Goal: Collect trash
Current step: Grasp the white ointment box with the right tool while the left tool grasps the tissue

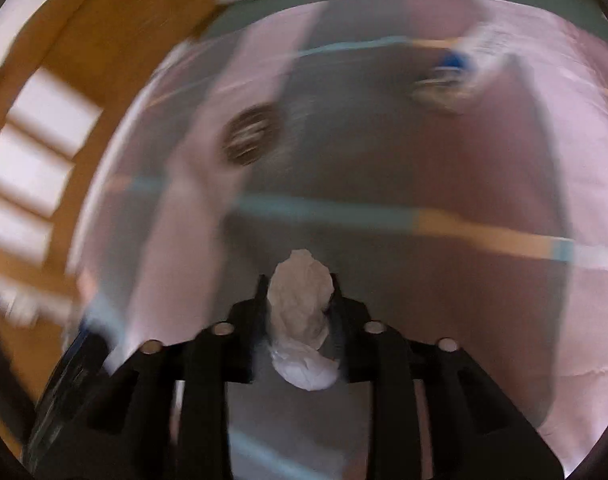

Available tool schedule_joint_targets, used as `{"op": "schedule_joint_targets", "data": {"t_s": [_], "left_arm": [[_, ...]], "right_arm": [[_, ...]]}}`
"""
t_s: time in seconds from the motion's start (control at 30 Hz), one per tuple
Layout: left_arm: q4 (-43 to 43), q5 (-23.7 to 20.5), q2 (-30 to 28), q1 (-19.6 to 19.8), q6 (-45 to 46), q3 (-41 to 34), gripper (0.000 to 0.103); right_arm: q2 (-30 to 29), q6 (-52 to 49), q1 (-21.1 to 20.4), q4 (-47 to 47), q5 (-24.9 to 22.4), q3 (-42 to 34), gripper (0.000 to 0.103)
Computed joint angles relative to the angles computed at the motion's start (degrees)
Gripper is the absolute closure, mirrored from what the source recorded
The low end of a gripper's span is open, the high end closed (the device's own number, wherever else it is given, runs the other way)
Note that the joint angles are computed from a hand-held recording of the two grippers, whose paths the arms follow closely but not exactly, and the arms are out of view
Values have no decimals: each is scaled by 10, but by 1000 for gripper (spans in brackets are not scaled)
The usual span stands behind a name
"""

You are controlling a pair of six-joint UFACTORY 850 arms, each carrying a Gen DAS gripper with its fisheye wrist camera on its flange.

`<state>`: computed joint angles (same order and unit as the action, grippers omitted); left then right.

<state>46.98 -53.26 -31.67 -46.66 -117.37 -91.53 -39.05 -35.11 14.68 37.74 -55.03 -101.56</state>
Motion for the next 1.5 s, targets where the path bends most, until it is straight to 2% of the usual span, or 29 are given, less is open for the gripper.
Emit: {"op": "schedule_joint_targets", "data": {"t_s": [0.03, 0.07, 0.1, 0.2, 0.27, 0.33, 0.4, 0.47, 0.53, 0.57, 0.6, 0.63, 0.7, 0.87, 0.97, 1.13, 1.27, 1.37, 1.43, 1.5], "left_arm": [[-2, 8, 6, 2, -16, 9, 5], [-5, 14, 9, 3, -24, 14, 5], [-10, 23, 11, 6, -30, 19, 5], [-27, 49, 16, 11, -36, 29, 5], [-36, 50, 11, 12, -22, 23, 5], [-47, 47, 2, 12, 4, 11, 5], [-59, 49, -5, 14, 33, 2, 5], [-70, 43, -13, 15, 54, -9, 5], [-75, 37, -17, 16, 61, -14, 5], [-80, 36, -20, 17, 66, -17, 5], [-84, 35, -21, 18, 70, -19, 5], [-90, 36, -23, 20, 74, -20, 5], [-101, 42, -24, 22, 78, -21, 5], [-99, 45, -20, 21, 63, -13, 5], [-95, 48, -16, 21, 45, -7, 5], [-89, 57, -10, 22, 29, 3, 5], [-43, 97, 24, 26, -86, 59, 5], [-33, 106, 36, 30, -147, 82, 5], [-54, 90, 25, 32, -119, 67, 5], [-76, 59, 0, 33, -50, 28, 5]], "right_arm": [[11, -9, 0, 8, 18, 10, 22], [16, -5, 0, 14, 43, 10, 16], [12, 23, 1, 6, 67, -5, 14], [-29, 195, 9, -107, 132, -68, 15], [-80, 315, 9, -181, 150, -135, 14], [-132, 435, 16, -263, 141, -210, 15], [-202, 542, 23, -361, 102, -313, 15], [-273, 594, 25, -423, 52, -420, 16], [-289, 591, 20, -428, 46, -440, 35], [-276, 577, 18, -414, 70, -415, 40], [-256, 571, 19, -412, 105, -375, 54], [-247, 553, 20, -403, 120, -357, 57], [-218, 508, 20, -385, 136, -309, 58], [-125, 354, 12, -243, 164, -163, 60], [-55, 237, 6, -150, 162, -58, 60], [52, 113, -2, -59, 173, 92, 60], [139, 47, -18, 9, 185, 206, 60], [202, -14, -36, 67, 198, 283, 60], [239, -47, -50, 105, 204, 326, 60], [270, -69, -63, 132, 210, 358, 60]]}}
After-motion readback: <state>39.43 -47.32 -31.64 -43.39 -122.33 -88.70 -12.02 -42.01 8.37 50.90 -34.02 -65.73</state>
